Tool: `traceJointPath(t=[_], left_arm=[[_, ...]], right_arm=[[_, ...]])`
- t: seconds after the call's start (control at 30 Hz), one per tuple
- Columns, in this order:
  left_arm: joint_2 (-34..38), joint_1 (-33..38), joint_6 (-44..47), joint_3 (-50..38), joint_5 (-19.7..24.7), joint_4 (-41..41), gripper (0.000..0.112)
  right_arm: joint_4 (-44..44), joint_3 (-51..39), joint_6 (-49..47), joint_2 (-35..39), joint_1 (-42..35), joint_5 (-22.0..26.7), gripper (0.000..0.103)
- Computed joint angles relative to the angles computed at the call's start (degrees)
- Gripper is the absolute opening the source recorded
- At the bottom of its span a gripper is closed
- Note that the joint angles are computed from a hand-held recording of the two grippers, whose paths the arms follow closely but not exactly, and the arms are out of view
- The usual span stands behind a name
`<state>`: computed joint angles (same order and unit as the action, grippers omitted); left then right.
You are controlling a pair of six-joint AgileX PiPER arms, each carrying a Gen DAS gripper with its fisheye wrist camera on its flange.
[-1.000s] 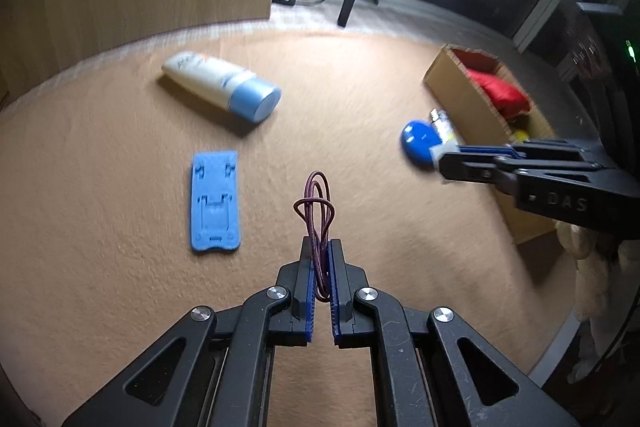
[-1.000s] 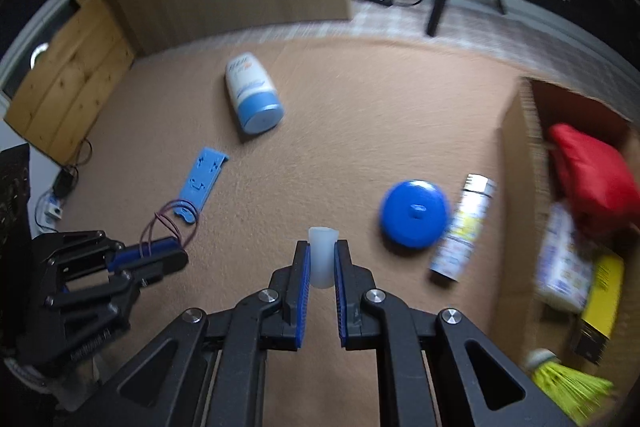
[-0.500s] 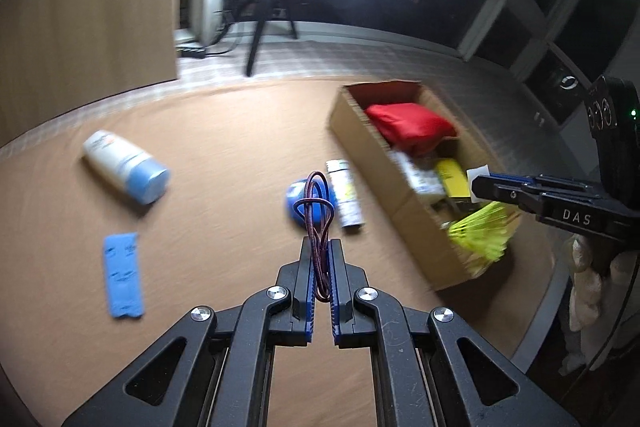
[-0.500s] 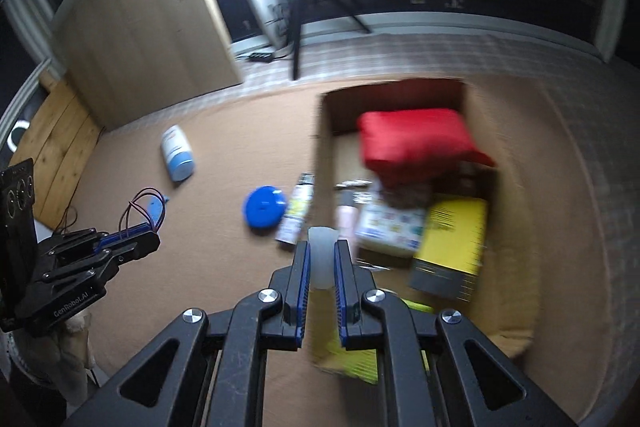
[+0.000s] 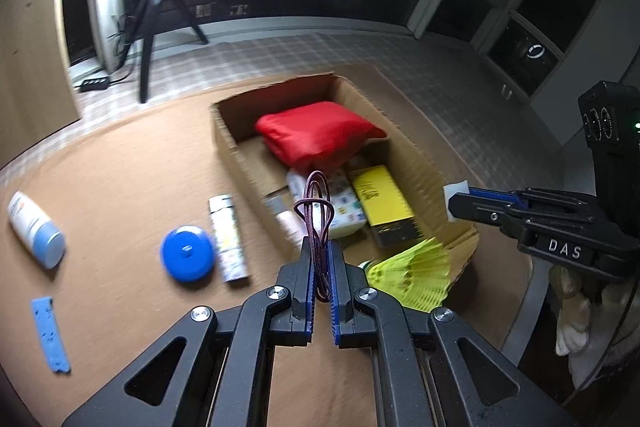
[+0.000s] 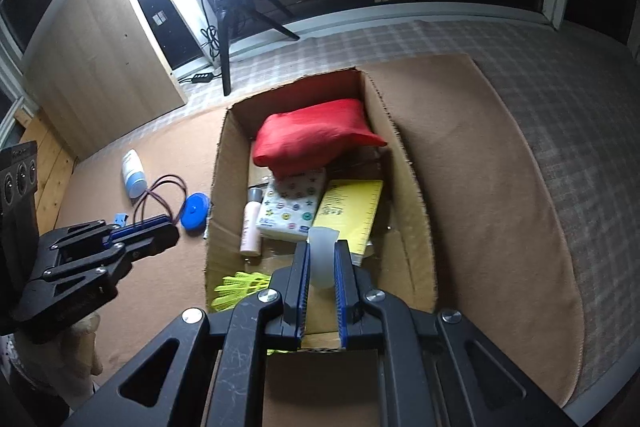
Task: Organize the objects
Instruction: 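Open both grippers to drop the band and cylinder into the box, then move both grippers back to the blue tape measure and lighter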
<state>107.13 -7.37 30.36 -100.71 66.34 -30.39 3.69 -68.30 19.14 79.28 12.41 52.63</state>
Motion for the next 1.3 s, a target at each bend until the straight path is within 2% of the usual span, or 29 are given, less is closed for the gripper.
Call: traceJointPath(t=[0.13, 0.2, 0.23, 0.27, 0.3, 0.33, 0.53, 0.8, 1.1, 1.2, 1.3], left_arm=[[1.2, -2.3, -1.2, -1.9, -0.3, 0.4, 0.008], [1.9, -2.7, -1.6, -3.2, 0.1, 0.5, 0.025], [1.9, -2.8, -1.7, -3.3, -0.2, 0.4, 0.041], [1.7, -2.7, -1.6, -3.1, -0.6, 0.4, 0.048], [1.5, -2.4, -1.3, -2.8, -0.9, 0.2, 0.048], [1.6, -2.1, -1.3, -2.8, -0.8, 0.2, 0.048], [0.8, 0.9, -0.7, -1.4, 0.0, -0.5, 0.048], [-1.7, 7.6, 1.2, 2.3, 0.6, -0.5, 0.048], [-3.1, 17.5, 3.8, 4.9, 0.7, 0.5, 0.048], [-1.8, 21.3, 3.9, 3.2, 1.6, 0.9, 0.048], [0.3, 25.3, 3.8, -0.1, 3.0, 1.1, 0.053]], right_arm=[[-0.2, 0.5, -0.8, -0.7, -0.9, -0.2, 0.019], [-0.4, 0.5, -0.7, -0.9, -1.1, -0.3, 0.03], [-0.3, 0.6, -0.8, -1.1, -1.4, -0.4, 0.035], [-0.4, 0.7, -0.5, -1.3, -1.5, -0.5, 0.044], [-0.8, 0.8, -0.1, -1.5, -1.5, -0.6, 0.05], [-1.3, 1.0, 0.5, -1.8, -1.4, -0.9, 0.051], [0.5, 1.0, 0.9, -1.7, -1.8, -1.1, 0.053], [-1.1, -1.6, 4.3, 0.4, 3.3, -1.6, 0.055], [-2.2, -7.9, 5.4, 6.4, 11.4, -0.7, 0.055], [-1.9, -11.4, 5.4, 9.6, 13.6, -0.4, 0.055], [-0.7, -16.1, 4.0, 13.7, 15.0, 0.2, 0.055]])
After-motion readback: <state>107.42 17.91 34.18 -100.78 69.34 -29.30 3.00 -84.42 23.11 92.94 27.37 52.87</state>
